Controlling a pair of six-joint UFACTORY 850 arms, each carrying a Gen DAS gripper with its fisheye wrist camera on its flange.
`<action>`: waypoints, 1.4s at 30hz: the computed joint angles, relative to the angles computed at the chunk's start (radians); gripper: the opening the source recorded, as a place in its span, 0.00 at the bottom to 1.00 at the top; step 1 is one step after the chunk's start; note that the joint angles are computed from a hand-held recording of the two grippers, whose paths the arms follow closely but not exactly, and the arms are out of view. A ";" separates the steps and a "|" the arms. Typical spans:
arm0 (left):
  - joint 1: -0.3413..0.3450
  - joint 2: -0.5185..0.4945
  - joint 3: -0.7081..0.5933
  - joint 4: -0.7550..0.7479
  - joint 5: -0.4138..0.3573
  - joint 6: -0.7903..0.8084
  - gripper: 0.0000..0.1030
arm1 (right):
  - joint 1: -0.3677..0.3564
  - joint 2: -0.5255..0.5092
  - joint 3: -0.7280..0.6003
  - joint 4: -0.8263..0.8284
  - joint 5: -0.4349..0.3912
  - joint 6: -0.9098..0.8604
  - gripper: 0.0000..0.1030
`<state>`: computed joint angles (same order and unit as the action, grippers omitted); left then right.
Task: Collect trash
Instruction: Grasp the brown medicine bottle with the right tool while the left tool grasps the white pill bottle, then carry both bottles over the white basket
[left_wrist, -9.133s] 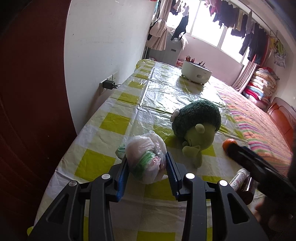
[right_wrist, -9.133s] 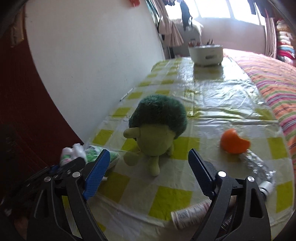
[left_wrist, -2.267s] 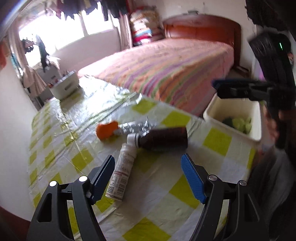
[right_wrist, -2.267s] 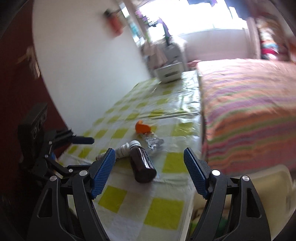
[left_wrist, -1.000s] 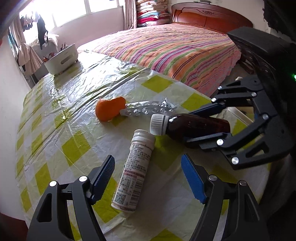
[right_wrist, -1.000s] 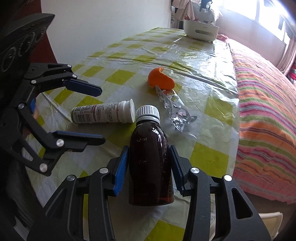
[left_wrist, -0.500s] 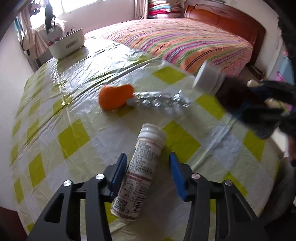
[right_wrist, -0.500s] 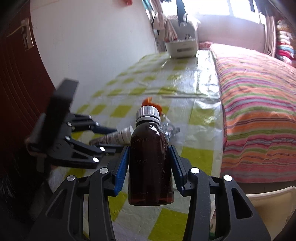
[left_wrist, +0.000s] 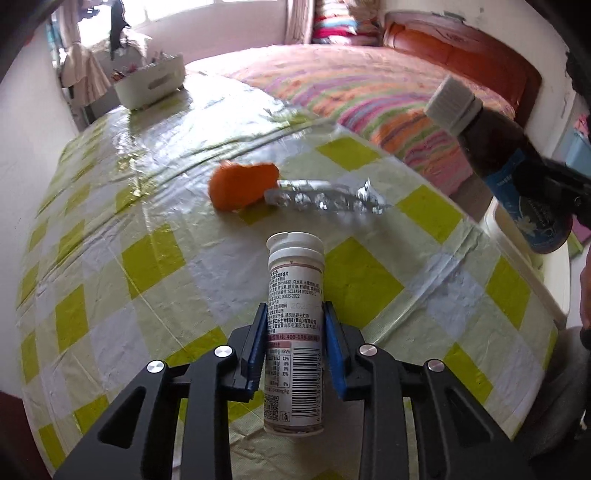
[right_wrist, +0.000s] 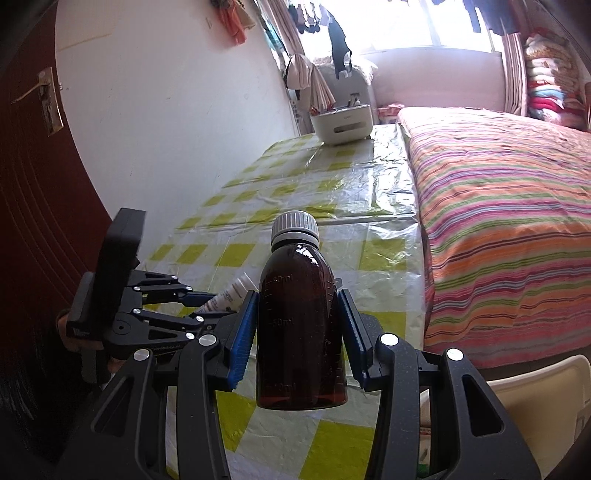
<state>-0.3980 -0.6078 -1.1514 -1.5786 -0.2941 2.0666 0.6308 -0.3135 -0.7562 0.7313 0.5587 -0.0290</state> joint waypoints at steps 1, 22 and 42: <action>0.002 0.006 0.011 -0.063 -0.004 0.053 0.27 | -0.001 0.001 0.007 -0.005 0.009 0.009 0.41; -0.061 0.137 0.199 -0.334 -0.142 0.295 0.28 | 0.090 0.063 0.167 0.135 0.183 0.094 0.41; -0.175 0.148 0.221 -0.329 -0.151 0.336 0.27 | 0.158 0.145 0.317 0.349 0.315 0.164 0.41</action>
